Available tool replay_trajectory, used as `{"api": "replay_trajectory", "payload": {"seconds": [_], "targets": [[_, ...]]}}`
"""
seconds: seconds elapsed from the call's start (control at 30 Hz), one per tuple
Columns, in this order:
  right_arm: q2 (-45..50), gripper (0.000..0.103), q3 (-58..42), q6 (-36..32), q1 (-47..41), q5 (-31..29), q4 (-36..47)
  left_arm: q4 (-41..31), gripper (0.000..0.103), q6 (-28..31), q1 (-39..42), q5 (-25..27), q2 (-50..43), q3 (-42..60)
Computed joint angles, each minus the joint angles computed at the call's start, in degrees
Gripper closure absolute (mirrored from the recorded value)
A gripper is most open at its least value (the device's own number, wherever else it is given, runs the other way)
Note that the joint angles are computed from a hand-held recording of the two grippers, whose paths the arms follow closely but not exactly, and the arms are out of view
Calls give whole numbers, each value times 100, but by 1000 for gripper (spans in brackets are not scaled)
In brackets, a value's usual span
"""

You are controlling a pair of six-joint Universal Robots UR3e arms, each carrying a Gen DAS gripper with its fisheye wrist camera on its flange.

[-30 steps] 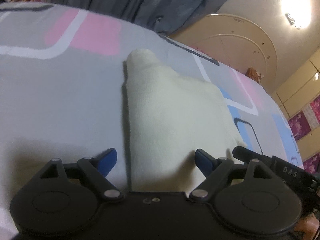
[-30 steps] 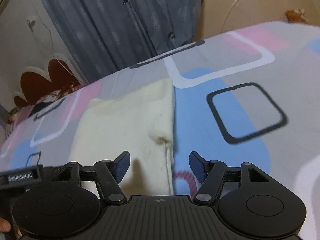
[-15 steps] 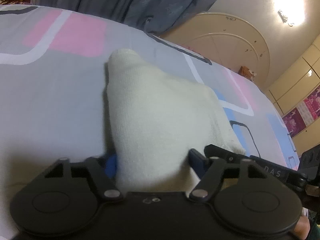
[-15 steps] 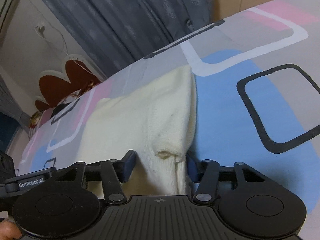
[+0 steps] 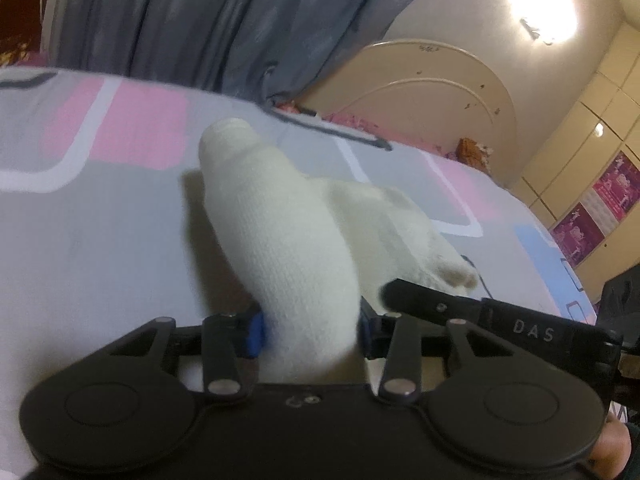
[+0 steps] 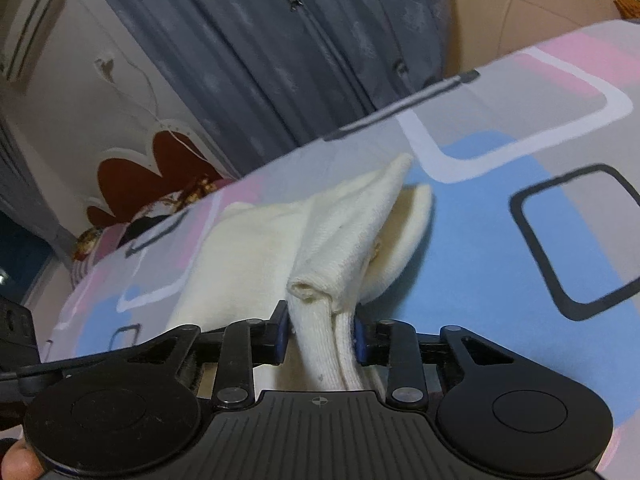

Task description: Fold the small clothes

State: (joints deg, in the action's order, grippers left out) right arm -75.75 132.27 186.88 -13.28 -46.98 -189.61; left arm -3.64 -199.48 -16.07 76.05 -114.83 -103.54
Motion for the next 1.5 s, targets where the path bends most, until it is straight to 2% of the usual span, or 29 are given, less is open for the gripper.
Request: {"api": "replay_trajectory", "payload": {"seconds": [0.23,0.37,0.5,0.63,0.77,0.87,1.0,1.23,1.3,1.37,1.43,1.5], "targets": [[-55,73,-232,533,494,-55,-220,52,62,246,455,-240,845,-746],[97,73,-699,950,1049,-249,-273,-98,62,491,993,-475,1605,-1339],[532,73,-1531,1403,1878,-650,-233,-440,62,985,1859,-891,2529,-2040],[1163,73,-2531,1900,2812,-1239,-201,-1143,62,1924,3146,-1632,3590,-2748],[2025,73,-3959,2418,3790,-1976,143,-2556,62,3298,4692,-2484,4644,-3115],[2752,73,-5304,2560,4400,-2471,703,-3490,62,4340,5665,-2934,4966,-3116],[3919,73,-7355,2851,4957,-2933,1548,-4174,62,5353,6535,-3269,4770,-2924],[5665,73,-10450,2931,5315,-3299,3269,-3672,61,6025,6963,-3242,3732,-2966],[5793,73,-10542,2959,5339,-3364,3399,-3381,58,6181,7023,-3214,3435,-3115],[5883,73,-10602,3033,5317,-3356,3488,-3315,47,6352,7106,-3238,3311,-3208],[5754,69,-10203,3163,5255,-3315,3316,-3438,41,6415,7194,-3255,3257,-3152],[5531,60,-9774,3287,5218,-3364,3187,-3792,39,6543,7268,-3285,3323,-3017]]}}
